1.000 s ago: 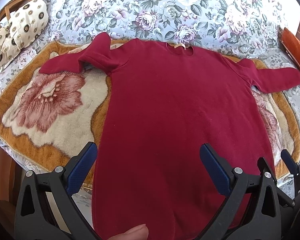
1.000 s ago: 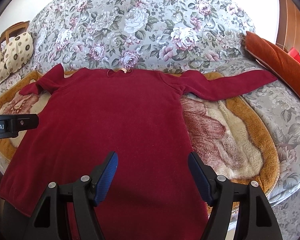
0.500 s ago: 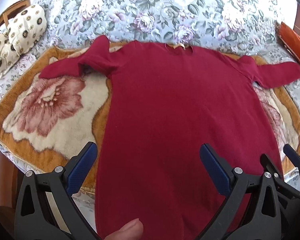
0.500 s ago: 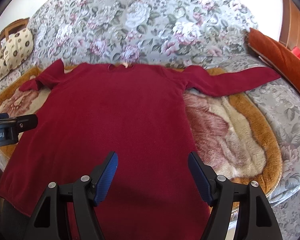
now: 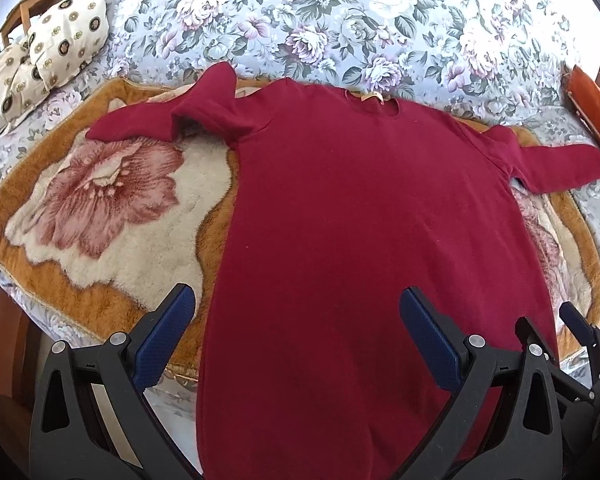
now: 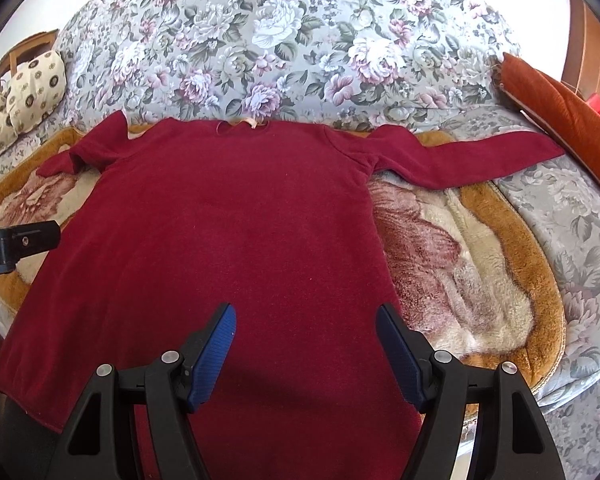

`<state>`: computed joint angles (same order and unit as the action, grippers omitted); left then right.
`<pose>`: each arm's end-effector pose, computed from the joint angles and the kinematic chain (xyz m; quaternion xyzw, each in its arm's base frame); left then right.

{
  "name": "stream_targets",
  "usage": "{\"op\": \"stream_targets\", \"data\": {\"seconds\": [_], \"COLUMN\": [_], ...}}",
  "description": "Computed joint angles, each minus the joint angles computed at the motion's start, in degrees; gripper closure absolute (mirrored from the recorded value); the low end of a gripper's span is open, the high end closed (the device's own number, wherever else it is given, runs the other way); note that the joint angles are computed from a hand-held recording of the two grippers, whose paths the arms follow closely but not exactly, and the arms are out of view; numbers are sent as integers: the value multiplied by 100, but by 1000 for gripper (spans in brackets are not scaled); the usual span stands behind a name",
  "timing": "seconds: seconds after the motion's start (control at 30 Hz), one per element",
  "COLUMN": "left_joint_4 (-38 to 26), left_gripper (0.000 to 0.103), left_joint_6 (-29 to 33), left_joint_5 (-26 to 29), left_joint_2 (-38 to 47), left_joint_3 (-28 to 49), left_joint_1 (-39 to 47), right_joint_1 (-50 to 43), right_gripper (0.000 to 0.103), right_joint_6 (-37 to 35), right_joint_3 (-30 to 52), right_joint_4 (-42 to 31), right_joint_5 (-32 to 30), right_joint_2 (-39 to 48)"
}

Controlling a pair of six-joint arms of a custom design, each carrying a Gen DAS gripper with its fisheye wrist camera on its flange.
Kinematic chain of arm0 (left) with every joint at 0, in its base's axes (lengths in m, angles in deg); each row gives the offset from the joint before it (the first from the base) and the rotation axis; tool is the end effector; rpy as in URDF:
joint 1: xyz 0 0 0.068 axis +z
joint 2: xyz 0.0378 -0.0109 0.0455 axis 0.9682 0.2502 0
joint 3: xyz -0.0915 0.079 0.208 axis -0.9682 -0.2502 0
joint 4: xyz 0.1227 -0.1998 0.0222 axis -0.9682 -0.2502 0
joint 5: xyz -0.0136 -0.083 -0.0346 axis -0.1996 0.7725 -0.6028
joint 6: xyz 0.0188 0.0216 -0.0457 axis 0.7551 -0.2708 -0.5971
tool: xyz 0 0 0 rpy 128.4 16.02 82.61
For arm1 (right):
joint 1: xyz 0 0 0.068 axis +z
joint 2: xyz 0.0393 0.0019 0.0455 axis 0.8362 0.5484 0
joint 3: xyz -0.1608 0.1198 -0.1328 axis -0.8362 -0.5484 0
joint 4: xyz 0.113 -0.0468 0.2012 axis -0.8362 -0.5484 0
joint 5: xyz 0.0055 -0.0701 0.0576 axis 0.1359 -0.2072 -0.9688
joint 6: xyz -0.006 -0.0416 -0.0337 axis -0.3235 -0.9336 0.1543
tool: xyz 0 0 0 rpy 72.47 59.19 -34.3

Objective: Fold small clothes

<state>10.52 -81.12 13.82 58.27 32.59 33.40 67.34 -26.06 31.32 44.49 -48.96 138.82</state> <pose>0.3046 -0.2531 0.1324 -0.1319 0.9451 0.0239 0.2981 0.3032 0.0553 0.0984 -0.1414 0.9247 -0.0119 0.3533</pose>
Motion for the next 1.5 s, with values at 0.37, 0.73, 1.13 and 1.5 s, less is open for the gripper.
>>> {"op": "stream_targets", "data": {"seconds": [0.37, 0.73, 1.13, 1.5], "left_joint_4": [-130, 7, 88, 195], "left_gripper": [0, 0, 0, 0], "left_joint_6": [-96, -196, -115, -253], "left_joint_5": [56, 208, 270, 296], "left_joint_2": [61, 30, 329, 272], "left_joint_3": [16, -117, 92, -14], "left_joint_1": [41, 54, 3, 3], "right_joint_1": [126, 193, -71, 4], "right_gripper": [25, 1, 0, 0], "right_joint_6": [159, -190, -200, -144], "right_joint_3": [3085, 2714, 2947, 3020], "right_joint_4": [-2706, -2489, -2752, -2716], "right_joint_5": [-292, 236, -168, -122], "right_joint_2": [2064, 1910, 2005, 2103]}}
